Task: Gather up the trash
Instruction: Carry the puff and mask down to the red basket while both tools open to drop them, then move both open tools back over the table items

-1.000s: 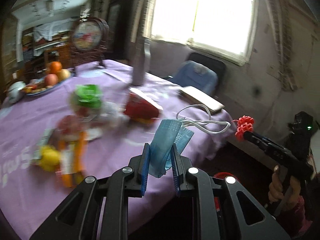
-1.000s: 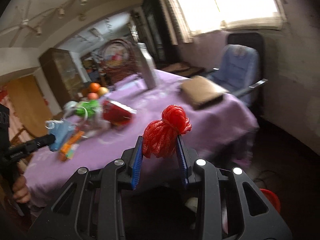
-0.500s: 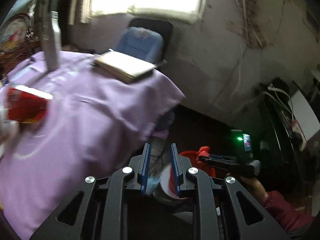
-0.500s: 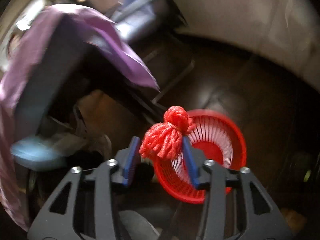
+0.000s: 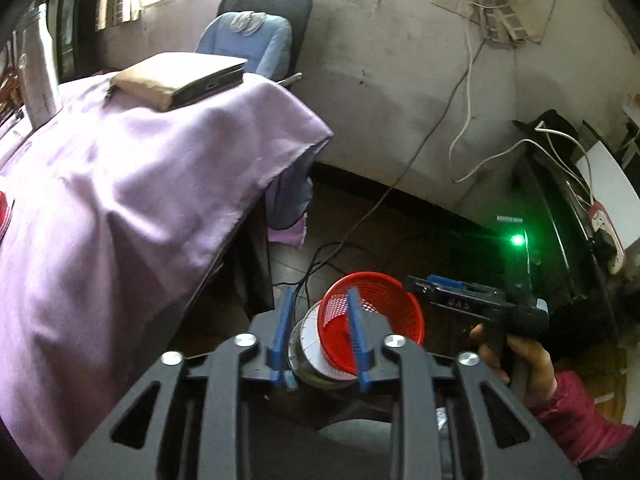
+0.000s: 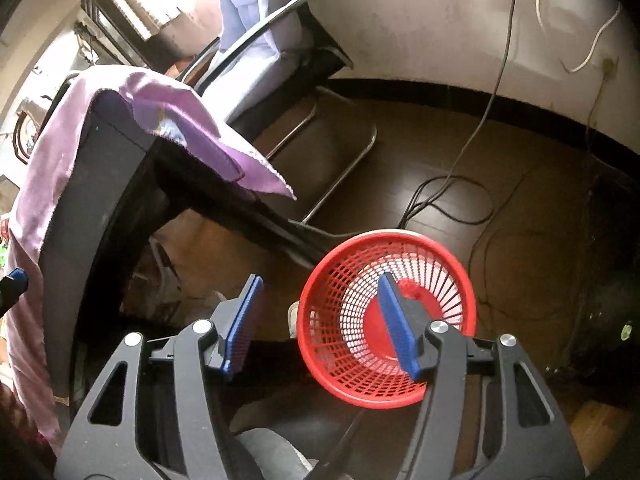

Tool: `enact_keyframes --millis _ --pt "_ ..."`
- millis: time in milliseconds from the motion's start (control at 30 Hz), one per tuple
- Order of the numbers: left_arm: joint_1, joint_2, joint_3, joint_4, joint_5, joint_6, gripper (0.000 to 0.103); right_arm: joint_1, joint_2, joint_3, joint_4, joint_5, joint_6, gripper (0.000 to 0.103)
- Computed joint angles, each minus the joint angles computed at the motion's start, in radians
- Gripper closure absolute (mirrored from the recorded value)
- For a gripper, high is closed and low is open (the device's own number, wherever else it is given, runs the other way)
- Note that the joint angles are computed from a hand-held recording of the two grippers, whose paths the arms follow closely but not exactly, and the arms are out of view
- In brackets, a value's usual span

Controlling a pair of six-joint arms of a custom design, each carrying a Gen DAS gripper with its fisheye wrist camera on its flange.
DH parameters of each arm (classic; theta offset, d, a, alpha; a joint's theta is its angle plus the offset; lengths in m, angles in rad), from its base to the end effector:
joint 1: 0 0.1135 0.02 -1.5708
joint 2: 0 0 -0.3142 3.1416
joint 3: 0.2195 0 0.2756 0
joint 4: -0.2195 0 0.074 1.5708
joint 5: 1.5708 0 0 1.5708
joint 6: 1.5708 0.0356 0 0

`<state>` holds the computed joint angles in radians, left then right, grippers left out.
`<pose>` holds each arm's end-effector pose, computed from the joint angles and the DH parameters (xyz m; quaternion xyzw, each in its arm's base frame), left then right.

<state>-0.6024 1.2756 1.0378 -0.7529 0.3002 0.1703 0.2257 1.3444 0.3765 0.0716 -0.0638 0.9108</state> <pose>0.2110 -0.1579 0.3187 0.3966 0.8615 -0.2006 0.2455 0.2137 0.0514 0.1466 0.3069 0.8919 0.2033 0.2626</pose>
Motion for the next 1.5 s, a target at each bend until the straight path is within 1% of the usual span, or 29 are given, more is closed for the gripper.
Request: enact_keyframes --millis 233,300,367,433,500,567,600,667,733,867,933,1033,1100,1133,1200,1267,1300,1333,1367,1500 --pt "0.08 -0.047 0.007 -0.026 0.011 0.011 0.05 0.069 0.036 0.034 -0.002 0.01 -0.002 0.044" --pt "0.122 -0.075 0.014 -0.037 0.02 0.021 0.039 0.094 0.039 0.044 -0.006 0.016 -0.005 0.044" --pt "0.171 -0.104 0.021 -0.044 0.029 0.034 0.036 0.114 0.05 0.058 -0.008 0.016 -0.013 0.044" --pt "0.236 -0.128 0.036 -0.062 0.049 0.06 0.032 0.141 0.062 0.076 -0.014 0.019 -0.022 0.044" --pt "0.31 -0.144 0.063 -0.088 0.073 0.09 0.024 0.171 0.082 0.1 -0.022 0.017 -0.035 0.044" --pt "0.396 -0.15 0.097 -0.103 0.098 0.115 0.019 0.194 0.106 0.126 -0.029 0.012 -0.051 0.044" --pt "0.442 -0.145 0.117 -0.11 0.113 0.127 0.016 0.2 0.121 0.143 -0.035 0.002 -0.063 0.044" --pt "0.526 -0.124 0.159 -0.129 0.144 0.147 0.013 0.219 0.152 0.178 -0.047 -0.001 -0.089 0.044" --pt "0.62 -0.089 0.215 -0.156 0.166 0.175 0.013 0.244 0.191 0.231 -0.081 0.005 -0.124 0.044" --pt "0.793 -0.044 0.28 -0.149 0.167 0.223 0.013 0.264 0.212 0.295 -0.114 0.016 -0.147 0.044" --pt "0.895 -0.012 0.315 -0.15 0.177 0.246 0.013 0.256 0.182 0.305 -0.124 0.026 -0.143 0.044" --pt "1.043 0.041 0.36 -0.157 0.207 0.27 0.013 0.245 0.099 0.307 -0.124 0.054 -0.133 0.043" --pt "1.133 0.077 0.382 -0.18 0.245 0.295 0.013 0.251 0.03 0.325 -0.119 0.073 -0.135 0.042" --pt "1.171 0.1 0.397 -0.198 0.269 0.312 0.013 0.26 0.014 0.342 -0.118 0.084 -0.141 0.039" --pt "1.211 0.134 0.416 -0.249 0.307 0.339 0.013 0.292 -0.005 0.405 -0.116 0.116 -0.171 0.033" --pt "1.229 0.155 0.423 -0.282 0.335 0.373 0.013 0.332 0.004 0.473 -0.108 0.146 -0.201 0.024" --pt "1.244 0.163 0.422 -0.297 0.349 0.404 0.012 0.346 0.013 0.502 -0.103 0.151 -0.214 0.022" --pt "1.235 0.166 0.417 -0.299 0.347 0.415 0.011 0.371 0.039 0.556 -0.095 0.154 -0.237 0.018" --pt "1.225 0.169 0.413 -0.296 0.34 0.418 0.007 0.391 0.058 0.594 -0.096 0.159 -0.249 0.015" --pt "1.197 0.192 0.381 -0.285 0.282 0.427 0.006 0.441 0.183 0.791 -0.137 0.155 -0.307 0.013"
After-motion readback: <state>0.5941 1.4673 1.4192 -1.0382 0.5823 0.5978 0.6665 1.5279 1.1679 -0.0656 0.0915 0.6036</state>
